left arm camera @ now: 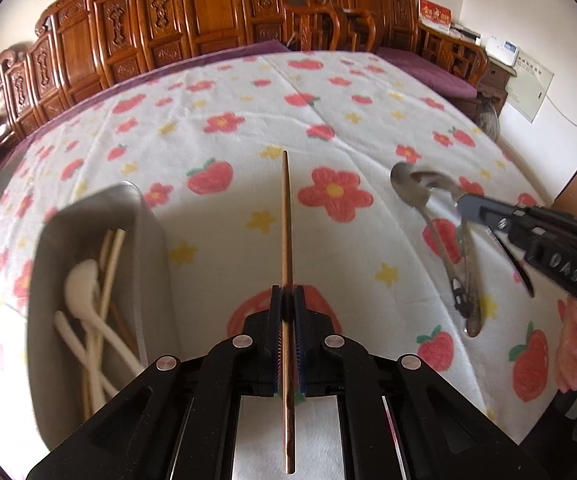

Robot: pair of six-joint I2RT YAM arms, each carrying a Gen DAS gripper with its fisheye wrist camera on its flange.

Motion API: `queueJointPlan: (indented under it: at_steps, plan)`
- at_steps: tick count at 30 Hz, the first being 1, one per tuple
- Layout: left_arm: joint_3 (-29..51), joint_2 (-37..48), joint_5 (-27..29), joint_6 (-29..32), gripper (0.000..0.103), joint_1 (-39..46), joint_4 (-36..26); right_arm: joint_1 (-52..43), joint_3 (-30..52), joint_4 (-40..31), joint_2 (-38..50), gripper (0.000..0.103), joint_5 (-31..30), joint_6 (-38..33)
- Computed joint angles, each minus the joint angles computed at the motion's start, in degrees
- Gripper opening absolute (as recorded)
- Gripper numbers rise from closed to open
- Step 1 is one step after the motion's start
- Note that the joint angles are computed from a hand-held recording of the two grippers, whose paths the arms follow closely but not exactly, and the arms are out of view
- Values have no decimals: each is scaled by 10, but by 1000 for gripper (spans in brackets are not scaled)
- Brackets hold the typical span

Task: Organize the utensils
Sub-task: 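Grasp the wooden chopstick with the left tool while the right tool lifts the metal spoon, then carry the chopstick into the tray and open the left tool while the right tool holds the metal spoon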

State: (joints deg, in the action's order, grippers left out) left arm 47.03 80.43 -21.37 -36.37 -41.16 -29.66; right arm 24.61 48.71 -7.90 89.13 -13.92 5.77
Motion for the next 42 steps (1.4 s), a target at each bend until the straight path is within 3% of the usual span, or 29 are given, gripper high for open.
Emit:
queueJointPlan:
  at_steps: [11,23,42]
  plan:
    - [21,-90,-41,-6,5,-17,-95,39,-12,1,-51,4,-6,28]
    - [5,-155,-52,-4,5,-20,-136,51,-12,-7,-63,4,5,27]
    - [-98,-261,33,121,5,177,-119,120,-9,-7,-75,4,16,43]
